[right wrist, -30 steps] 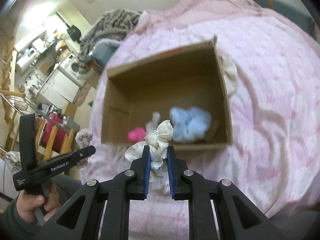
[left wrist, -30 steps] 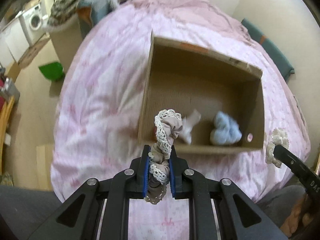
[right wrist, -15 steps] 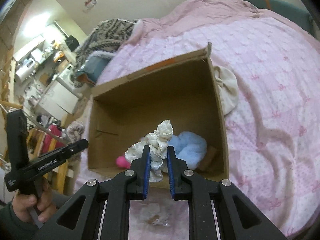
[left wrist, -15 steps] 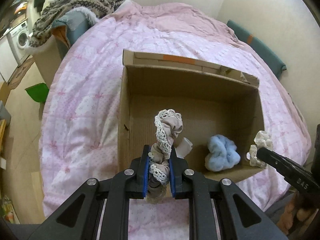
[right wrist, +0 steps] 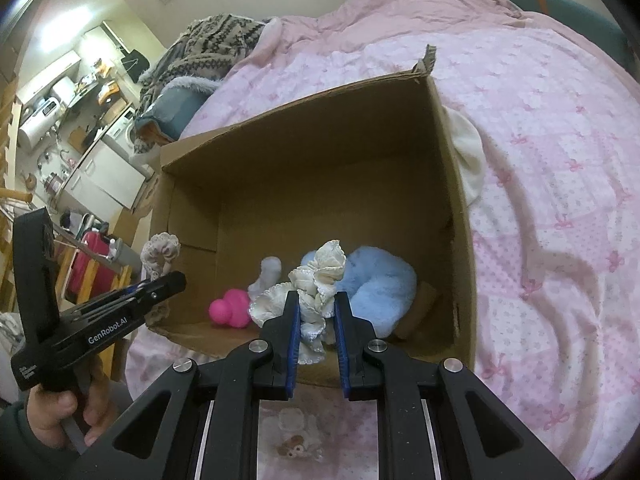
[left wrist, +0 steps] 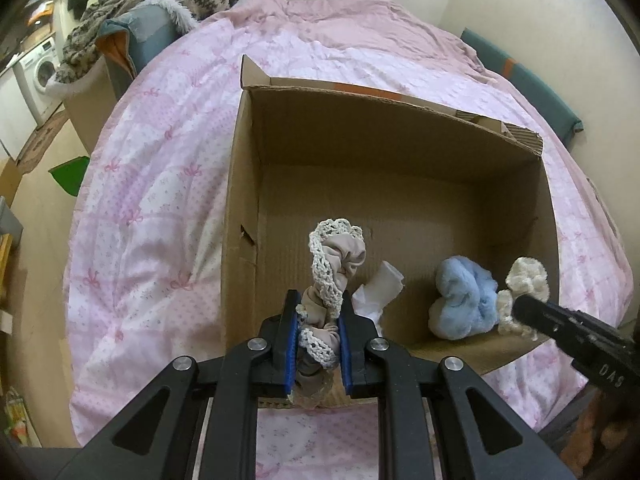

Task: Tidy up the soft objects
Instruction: 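Carry both scrunchies over the box with the left and right grippers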

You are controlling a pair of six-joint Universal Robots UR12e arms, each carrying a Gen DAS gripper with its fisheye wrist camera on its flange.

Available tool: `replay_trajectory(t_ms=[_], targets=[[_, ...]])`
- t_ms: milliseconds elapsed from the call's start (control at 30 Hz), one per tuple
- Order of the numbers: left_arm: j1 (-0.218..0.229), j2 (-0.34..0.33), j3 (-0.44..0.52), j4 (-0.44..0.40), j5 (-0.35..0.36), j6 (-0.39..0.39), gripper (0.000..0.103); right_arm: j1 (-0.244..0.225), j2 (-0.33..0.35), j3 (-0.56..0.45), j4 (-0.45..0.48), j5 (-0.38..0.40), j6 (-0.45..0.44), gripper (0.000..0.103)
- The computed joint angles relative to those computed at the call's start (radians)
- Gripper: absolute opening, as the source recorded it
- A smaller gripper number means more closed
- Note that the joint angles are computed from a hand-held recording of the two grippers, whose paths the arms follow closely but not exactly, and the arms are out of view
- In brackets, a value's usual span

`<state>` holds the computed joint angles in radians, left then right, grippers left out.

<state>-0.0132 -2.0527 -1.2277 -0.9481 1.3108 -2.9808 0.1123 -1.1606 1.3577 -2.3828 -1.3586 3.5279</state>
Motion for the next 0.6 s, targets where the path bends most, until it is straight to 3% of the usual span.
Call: replay_trajectory(t_ms=[600], targets=[[-0.008, 0.007, -0.016, 0.024, 0.006, 0.021, 0.016, 0.015, 0.018, -0.028, 0.058, -0.001, -0.051, 0.018]])
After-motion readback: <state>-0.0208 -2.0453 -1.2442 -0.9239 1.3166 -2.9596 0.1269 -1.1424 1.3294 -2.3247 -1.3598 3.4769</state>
